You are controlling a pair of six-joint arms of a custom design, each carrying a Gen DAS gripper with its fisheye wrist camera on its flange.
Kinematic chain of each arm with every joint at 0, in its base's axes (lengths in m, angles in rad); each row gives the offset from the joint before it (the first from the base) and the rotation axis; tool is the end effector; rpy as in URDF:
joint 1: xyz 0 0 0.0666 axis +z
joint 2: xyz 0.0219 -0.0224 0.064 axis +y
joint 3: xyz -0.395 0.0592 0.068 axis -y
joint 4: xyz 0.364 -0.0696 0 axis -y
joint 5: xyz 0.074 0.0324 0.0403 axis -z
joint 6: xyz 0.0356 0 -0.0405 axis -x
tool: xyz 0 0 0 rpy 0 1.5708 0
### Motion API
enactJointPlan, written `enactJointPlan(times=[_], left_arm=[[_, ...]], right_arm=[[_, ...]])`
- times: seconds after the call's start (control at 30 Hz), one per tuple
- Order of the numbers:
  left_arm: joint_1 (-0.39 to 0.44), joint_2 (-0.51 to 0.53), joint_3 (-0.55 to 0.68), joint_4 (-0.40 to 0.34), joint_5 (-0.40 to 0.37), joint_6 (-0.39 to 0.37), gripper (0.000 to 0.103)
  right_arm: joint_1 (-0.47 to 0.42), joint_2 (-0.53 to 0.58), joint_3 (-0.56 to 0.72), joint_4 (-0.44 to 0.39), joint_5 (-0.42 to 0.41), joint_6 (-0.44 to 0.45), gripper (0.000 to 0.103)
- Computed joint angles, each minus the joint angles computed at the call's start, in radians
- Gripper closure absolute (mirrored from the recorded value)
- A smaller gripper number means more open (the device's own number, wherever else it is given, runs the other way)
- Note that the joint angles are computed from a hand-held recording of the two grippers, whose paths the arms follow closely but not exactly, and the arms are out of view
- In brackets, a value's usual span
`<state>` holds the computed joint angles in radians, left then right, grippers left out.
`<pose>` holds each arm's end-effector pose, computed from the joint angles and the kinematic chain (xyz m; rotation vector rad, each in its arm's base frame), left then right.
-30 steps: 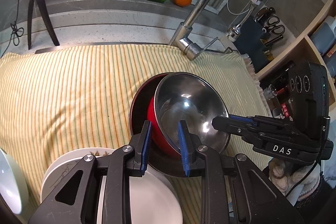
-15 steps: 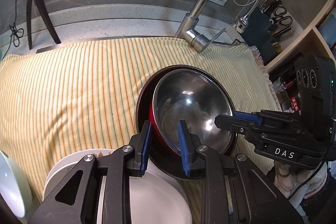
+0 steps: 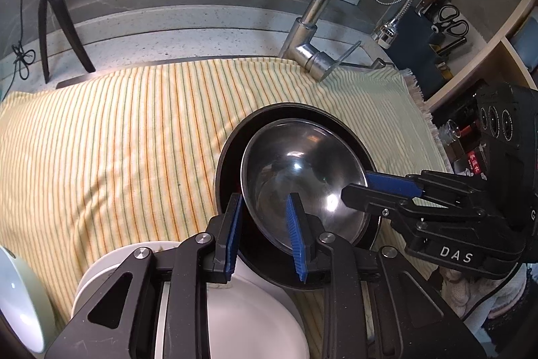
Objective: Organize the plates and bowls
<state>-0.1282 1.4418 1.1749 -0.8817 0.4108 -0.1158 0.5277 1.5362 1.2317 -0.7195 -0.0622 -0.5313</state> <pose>0.4277 -0.0699 0.3377 0.4433 2.6359 -0.5599 0.4140 0.2434 0.3249 -0.0185 2.6649 0.4490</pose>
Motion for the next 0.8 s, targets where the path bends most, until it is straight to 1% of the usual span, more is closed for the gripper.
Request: enactJointPlan(times=[0.03, 0.1, 0.17, 0.37, 0.43, 0.5, 0.63, 0.67, 0.7, 0.77, 0.8], left_arm=[[0.001, -0.001, 0.001, -0.001, 0.002, -0.001, 0.072], [0.000, -0.006, -0.001, 0.007, -0.002, -0.001, 0.070], [0.001, -0.009, 0.000, 0.008, -0.001, 0.004, 0.067], [0.010, -0.022, -0.001, 0.011, 0.002, 0.008, 0.067], [0.014, -0.029, -0.003, 0.012, 0.002, 0.007, 0.067], [0.019, -0.037, -0.004, 0.013, 0.007, 0.009, 0.067], [0.025, -0.053, -0.006, 0.011, 0.009, 0.006, 0.067], [0.026, -0.059, -0.008, 0.011, 0.009, 0.004, 0.067], [0.026, -0.062, -0.008, 0.011, 0.008, 0.003, 0.066], [0.028, -0.071, -0.012, 0.011, 0.007, 0.002, 0.060], [0.030, -0.076, -0.014, 0.012, 0.007, 0.001, 0.058]], right_arm=[[0.003, 0.000, 0.002, -0.001, 0.005, 0.002, 0.064], [0.008, 0.000, 0.005, -0.001, 0.018, 0.012, 0.057], [0.010, -0.002, 0.006, 0.002, 0.021, 0.015, 0.054], [0.008, -0.014, -0.002, 0.011, 0.023, 0.008, 0.051], [0.006, -0.024, -0.011, 0.024, 0.015, 0.002, 0.047], [0.006, -0.034, -0.019, 0.038, 0.007, -0.005, 0.040], [0.013, -0.053, -0.027, 0.053, 0.014, -0.011, 0.037], [0.015, -0.057, -0.026, 0.051, 0.017, -0.012, 0.034], [0.018, -0.060, -0.026, 0.051, 0.021, -0.013, 0.029], [0.022, -0.066, -0.026, 0.052, 0.032, -0.018, 0.023], [0.024, -0.068, -0.026, 0.053, 0.035, -0.019, 0.023]])
